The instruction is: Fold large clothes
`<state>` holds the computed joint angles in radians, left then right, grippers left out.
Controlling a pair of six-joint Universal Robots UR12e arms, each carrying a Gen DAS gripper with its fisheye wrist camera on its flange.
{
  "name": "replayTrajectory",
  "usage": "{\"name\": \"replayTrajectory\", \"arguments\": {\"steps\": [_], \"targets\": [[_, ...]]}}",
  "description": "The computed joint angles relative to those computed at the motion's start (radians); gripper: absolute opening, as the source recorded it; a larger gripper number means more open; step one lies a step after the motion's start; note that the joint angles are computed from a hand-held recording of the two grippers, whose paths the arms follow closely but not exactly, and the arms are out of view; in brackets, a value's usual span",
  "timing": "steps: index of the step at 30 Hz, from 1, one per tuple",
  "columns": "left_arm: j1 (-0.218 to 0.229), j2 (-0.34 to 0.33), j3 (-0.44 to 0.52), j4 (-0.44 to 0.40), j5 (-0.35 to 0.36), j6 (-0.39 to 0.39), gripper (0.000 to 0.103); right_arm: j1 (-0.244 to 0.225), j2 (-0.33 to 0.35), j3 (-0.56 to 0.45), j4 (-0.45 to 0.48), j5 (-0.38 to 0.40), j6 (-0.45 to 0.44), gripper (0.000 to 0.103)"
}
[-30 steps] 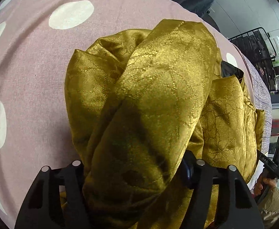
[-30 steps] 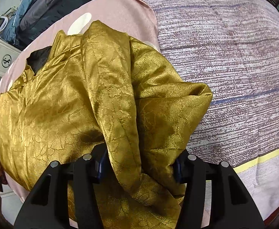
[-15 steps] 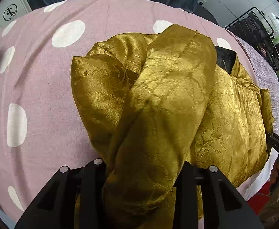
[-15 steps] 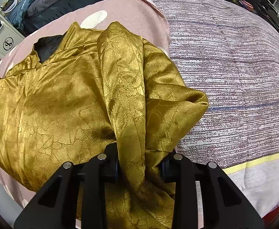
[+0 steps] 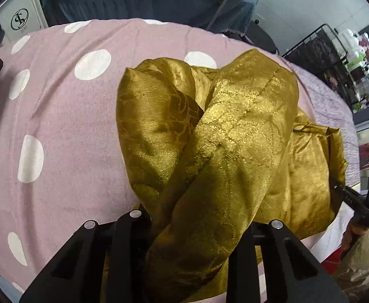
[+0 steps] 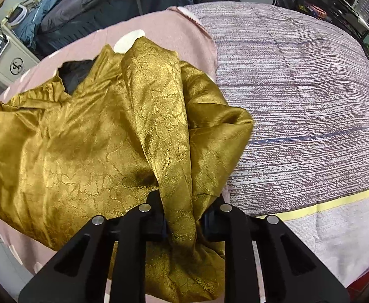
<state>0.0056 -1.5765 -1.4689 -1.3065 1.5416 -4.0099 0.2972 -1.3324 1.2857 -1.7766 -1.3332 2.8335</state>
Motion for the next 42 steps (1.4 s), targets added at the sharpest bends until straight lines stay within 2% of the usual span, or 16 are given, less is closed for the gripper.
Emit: {"name": "replayTrajectory", "arguments": {"steps": [4,9,18,24,29,33,38,42], "targets": [[0.002,0.005,0.004,0.038,-0.006,-0.017,0.025,-0.014,-0.017,0.005,-0.007,0.019,-0.027,0.017],[-0.007,-0.017,0.044,0.044,0.001,0.007,0.024,-0.031,-0.036,0.008,0.011,0.062,-0.012,0.016],[-0.019,-0.046,0.081,-0.01,0.02,-0.004,0.024,-0.028,-0.037,0.012,0.022,0.042,-0.016,0.016],[-0.022,-0.047,0.084,-0.004,0.024,-0.009,0.024,-0.027,-0.042,0.018,-0.005,0.047,-0.015,0.016],[-0.041,-0.07,0.129,-0.002,0.06,0.044,0.023,-0.033,-0.065,0.042,-0.072,0.069,-0.011,0.015],[-0.044,-0.099,0.183,0.021,0.053,0.09,0.022,-0.049,-0.075,0.042,-0.087,0.094,0.015,0.014],[-0.046,-0.188,0.325,-0.01,0.012,0.23,0.02,-0.082,-0.098,0.049,-0.157,0.09,0.042,0.01],[-0.054,-0.275,0.448,0.004,-0.045,0.307,0.019,-0.131,-0.113,0.045,-0.21,0.081,0.064,0.007]]}}
